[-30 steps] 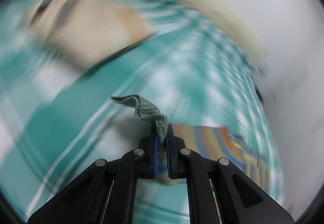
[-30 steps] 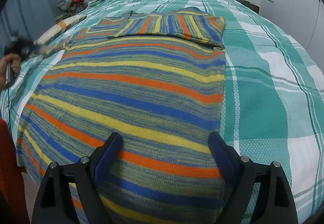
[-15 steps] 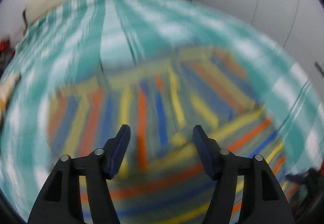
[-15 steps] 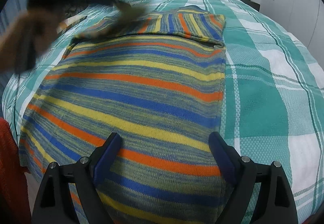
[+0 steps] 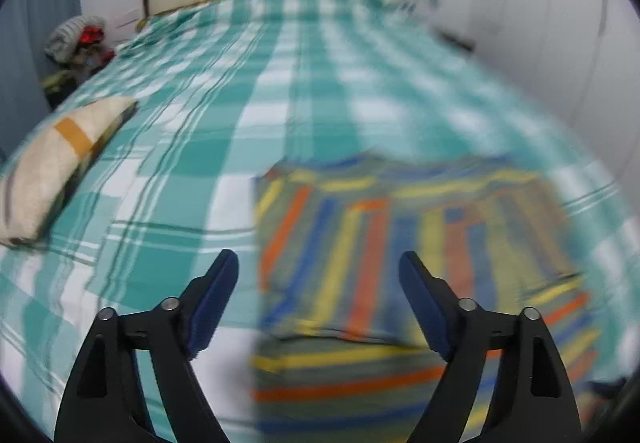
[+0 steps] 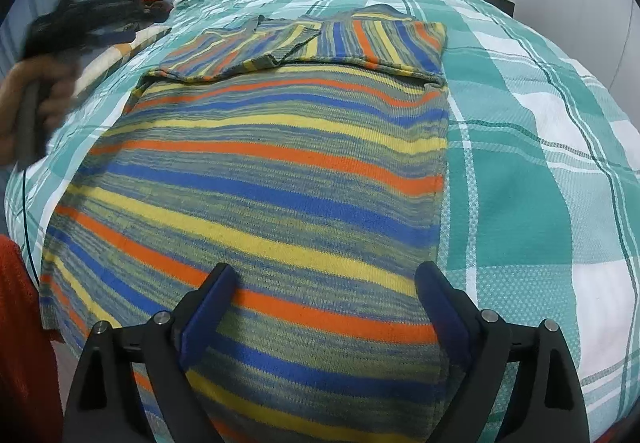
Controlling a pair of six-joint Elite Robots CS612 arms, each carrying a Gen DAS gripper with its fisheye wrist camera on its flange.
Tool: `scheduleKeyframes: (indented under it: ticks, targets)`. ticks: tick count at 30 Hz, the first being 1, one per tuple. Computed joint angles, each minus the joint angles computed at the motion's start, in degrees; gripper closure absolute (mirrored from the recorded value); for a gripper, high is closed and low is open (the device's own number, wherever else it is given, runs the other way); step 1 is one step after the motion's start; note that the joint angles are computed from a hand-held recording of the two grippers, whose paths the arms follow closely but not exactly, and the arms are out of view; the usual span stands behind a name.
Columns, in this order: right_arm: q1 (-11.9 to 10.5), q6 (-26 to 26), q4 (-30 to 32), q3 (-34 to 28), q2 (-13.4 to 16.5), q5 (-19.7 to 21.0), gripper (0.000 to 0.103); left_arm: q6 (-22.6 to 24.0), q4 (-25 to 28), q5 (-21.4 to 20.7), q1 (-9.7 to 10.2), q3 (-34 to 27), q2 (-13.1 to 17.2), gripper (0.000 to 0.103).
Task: Fold small clothes
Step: 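Fold the held sleeve across the sweater body and open the left gripper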
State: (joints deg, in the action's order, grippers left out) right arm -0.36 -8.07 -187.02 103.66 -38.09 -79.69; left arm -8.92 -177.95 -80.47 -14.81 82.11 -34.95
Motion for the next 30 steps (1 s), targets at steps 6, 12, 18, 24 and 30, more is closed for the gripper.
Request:
scheduleKeyframes:
  ticks: [6, 12, 18, 24, 30]
  targets:
    - [0.0, -1.1, -0.5, 0.4, -0.1, -0.2, 0.012, -3.5, 6.0, 0.2, 1.1, 0.6, 1.8, 0.008]
    - [-0.2, -0.3, 0.2, 0.5, -1.0, -0.1, 0.015, -3.7, -4.5, -3.3, -0.15, 12.2, -4.8, 0.011]
    - [-0.3, 0.5, -4.1, 2.4, -2.5, 0.8, 0.015, 1.2, -9.4, -7.9, -4.02, 23.3, -8.4, 0.004]
    - [1.3, -4.6, 5.8, 2.8, -2.6, -4.1, 0.014, -1.0, -6.7, -4.8, -6.71, 28.3, -9.6, 0.001]
    - [1.5, -4.1, 5.8, 3.2, -2.7, -5.2, 0.012, -0.9, -6.0, -4.8, -6.86, 28.1, -9.5, 0.0]
